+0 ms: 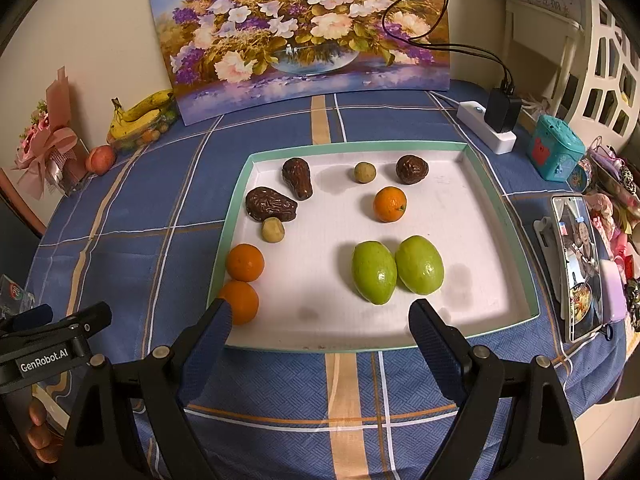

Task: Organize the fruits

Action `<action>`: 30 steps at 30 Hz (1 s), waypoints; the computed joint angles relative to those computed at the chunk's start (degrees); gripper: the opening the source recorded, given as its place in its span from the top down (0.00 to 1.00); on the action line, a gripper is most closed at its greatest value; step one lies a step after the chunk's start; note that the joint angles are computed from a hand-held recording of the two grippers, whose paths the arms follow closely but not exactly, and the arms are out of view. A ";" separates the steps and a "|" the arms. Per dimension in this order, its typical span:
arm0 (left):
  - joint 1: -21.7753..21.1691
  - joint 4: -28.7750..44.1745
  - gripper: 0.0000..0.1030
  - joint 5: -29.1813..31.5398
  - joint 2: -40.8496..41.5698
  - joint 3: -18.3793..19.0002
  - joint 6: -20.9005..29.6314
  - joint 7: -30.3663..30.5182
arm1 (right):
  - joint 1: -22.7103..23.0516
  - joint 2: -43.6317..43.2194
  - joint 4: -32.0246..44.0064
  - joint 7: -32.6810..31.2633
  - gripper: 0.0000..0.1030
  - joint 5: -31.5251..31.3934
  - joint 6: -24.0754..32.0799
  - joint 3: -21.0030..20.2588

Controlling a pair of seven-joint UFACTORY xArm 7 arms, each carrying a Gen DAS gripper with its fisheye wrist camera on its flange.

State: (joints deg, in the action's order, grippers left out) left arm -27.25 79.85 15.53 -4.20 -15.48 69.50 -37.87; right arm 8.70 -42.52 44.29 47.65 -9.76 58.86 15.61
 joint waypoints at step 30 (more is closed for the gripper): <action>-0.12 0.22 0.00 -0.23 0.32 0.09 0.88 0.28 | 0.26 0.08 -0.28 -0.64 0.12 0.18 0.09 -0.24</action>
State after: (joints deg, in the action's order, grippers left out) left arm -27.37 80.07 15.31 -3.89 -15.39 70.37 -37.59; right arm 8.96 -42.44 44.00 47.01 -9.58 58.95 15.37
